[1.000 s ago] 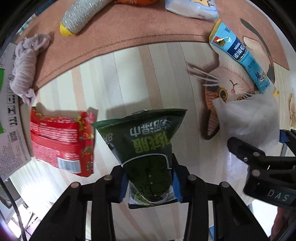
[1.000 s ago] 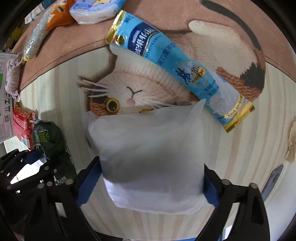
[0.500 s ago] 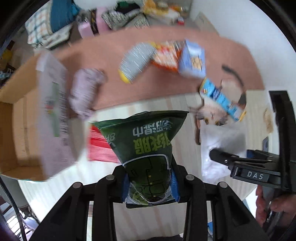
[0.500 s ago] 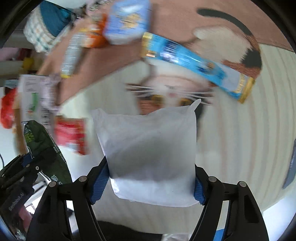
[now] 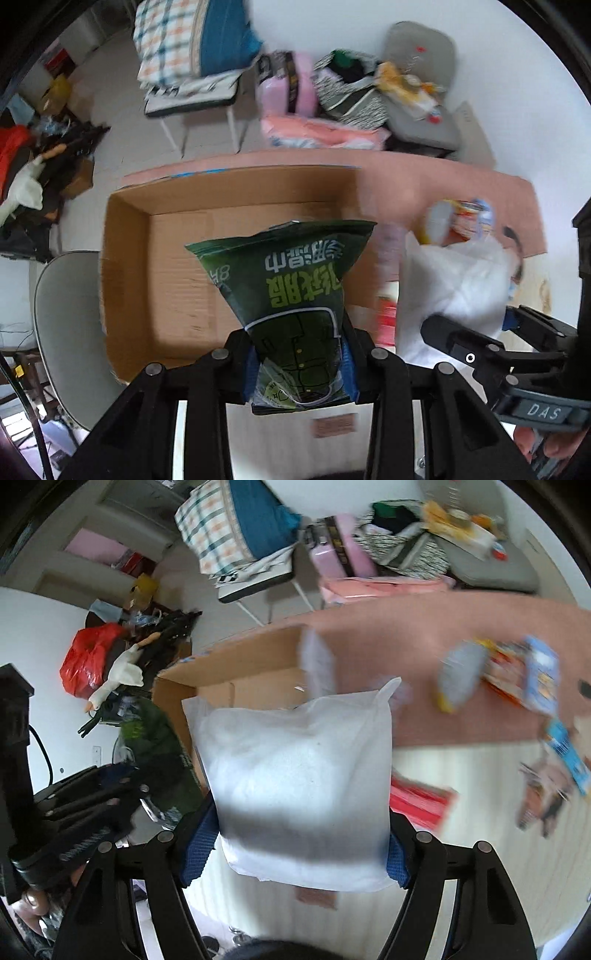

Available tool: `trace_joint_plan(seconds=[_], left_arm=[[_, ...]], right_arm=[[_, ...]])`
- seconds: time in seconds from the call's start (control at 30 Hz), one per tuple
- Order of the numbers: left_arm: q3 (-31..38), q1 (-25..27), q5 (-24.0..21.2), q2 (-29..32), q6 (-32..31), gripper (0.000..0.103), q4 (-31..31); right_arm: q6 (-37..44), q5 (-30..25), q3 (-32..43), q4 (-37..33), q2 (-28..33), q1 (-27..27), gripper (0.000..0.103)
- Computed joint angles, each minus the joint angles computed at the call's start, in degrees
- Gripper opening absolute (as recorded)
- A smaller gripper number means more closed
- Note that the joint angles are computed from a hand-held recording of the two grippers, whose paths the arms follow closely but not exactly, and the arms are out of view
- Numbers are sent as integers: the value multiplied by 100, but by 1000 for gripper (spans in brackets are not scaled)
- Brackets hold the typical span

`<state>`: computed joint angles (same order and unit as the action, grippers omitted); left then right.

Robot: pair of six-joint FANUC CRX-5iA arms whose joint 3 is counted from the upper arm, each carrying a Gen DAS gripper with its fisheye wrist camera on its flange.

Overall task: Organize soft objects
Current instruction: 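Carry both packs into the box and open both tools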

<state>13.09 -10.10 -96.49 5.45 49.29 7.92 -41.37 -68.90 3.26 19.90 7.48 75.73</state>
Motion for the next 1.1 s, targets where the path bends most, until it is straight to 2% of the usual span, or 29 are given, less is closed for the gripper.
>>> trace_joint_plan(seconds=[0.07,0.23,0.37,0.63,0.77,0.8,0.87,0.93,1.03,1.1], left_arm=[[305,55,2,455,49,32,-135],[976,86,-81,1490,178,33,-315],[1303,27,-284,2067,215,33,-433],[1707,-156,-502,2705,201,34,-576],[1832,-179,-574,2774,323,35,-700],[1837,-172,-550,2750,308,37,-738],[1857,-152,-505,2695,285,47,-827],[1809,-100,-348,2588,237,65,-867],[1676,-19,-112,2372,150,82,-898],[1637,47,-114,2285,74,86,-885]], right_arm=[[498,115,445,-304,491,-456,77],[1388,435,967,-1017,1220,-1204,77],[1734,621,1109,-1344,1538,-1501,77],[2065,870,904,-1728,1696,-1796,78],[2203,1030,813,-1826,1716,-1909,83],[2270,915,914,-1850,1769,-1928,85],[2340,778,1000,-1885,1794,-1949,86],[2352,734,1025,-1880,1769,-1945,91],[2352,341,1314,-1838,1842,-1893,103],[2373,95,1528,-1815,1899,-1835,103]])
